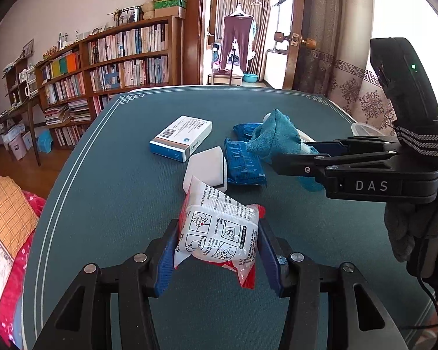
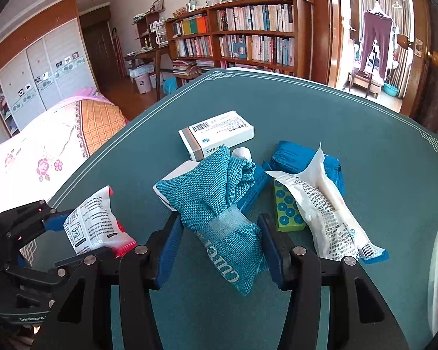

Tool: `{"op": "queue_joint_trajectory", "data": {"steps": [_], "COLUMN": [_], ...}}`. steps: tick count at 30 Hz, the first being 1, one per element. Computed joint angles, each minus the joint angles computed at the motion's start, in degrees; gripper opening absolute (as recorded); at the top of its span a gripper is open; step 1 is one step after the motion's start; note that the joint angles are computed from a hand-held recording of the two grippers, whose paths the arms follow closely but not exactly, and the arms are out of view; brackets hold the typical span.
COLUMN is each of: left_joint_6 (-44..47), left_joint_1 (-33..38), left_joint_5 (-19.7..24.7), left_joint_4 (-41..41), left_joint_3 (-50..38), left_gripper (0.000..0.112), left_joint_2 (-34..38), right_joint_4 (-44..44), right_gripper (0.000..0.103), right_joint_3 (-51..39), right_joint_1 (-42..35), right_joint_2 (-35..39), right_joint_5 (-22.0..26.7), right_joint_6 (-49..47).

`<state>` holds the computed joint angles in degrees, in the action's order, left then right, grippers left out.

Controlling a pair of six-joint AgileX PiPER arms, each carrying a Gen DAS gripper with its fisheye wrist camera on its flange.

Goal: Organize objects
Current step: 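Grasp the teal cloth with the right tool and lift it, then carry both items to the bowl and open the right tool to drop the cloth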

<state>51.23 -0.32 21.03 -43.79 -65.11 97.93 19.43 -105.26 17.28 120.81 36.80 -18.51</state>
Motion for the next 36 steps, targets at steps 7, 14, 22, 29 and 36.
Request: {"op": "queue_joint_trajectory", "data": {"steps": [7,14,22,29,36], "left_joint_6": [-0.08,-1.11,-5.63,-10.12,-17.58], "left_joint_1": [-2.61,-6.22,-11.08,-16.06,-20.63], "left_joint_5": [0.2,0.3,0.98,1.66,4.74], "left_joint_4": [-0.03,0.82,4.41,8.69,14.67], "left_joint_3": [-0.65,-2.68,-6.72,-12.06,-20.96], "left_gripper": [0.054,0.054,0.054,0.054,0.054], "left_joint_2": [-0.95,-0.99,1.19,4.08,9.57], "right_joint_4": [3.11,4.52,4.64,-1.13,-1.81], "right_gripper": [0.054,0.054,0.054,0.054,0.054], "right_joint_3": [7.09,11.83,13.54,8.71,3.16], "right_joint_1": [-2.53,-8.7,-18.6,-25.31,-30.86], "right_joint_2": [-5.91,-11.16,-15.94,-14.43,-10.04], "right_joint_5": [-2.51,-3.11,-1.69,0.61,4.3], "right_joint_6": [0.13,1.9,3.78,9.75,10.89]}}
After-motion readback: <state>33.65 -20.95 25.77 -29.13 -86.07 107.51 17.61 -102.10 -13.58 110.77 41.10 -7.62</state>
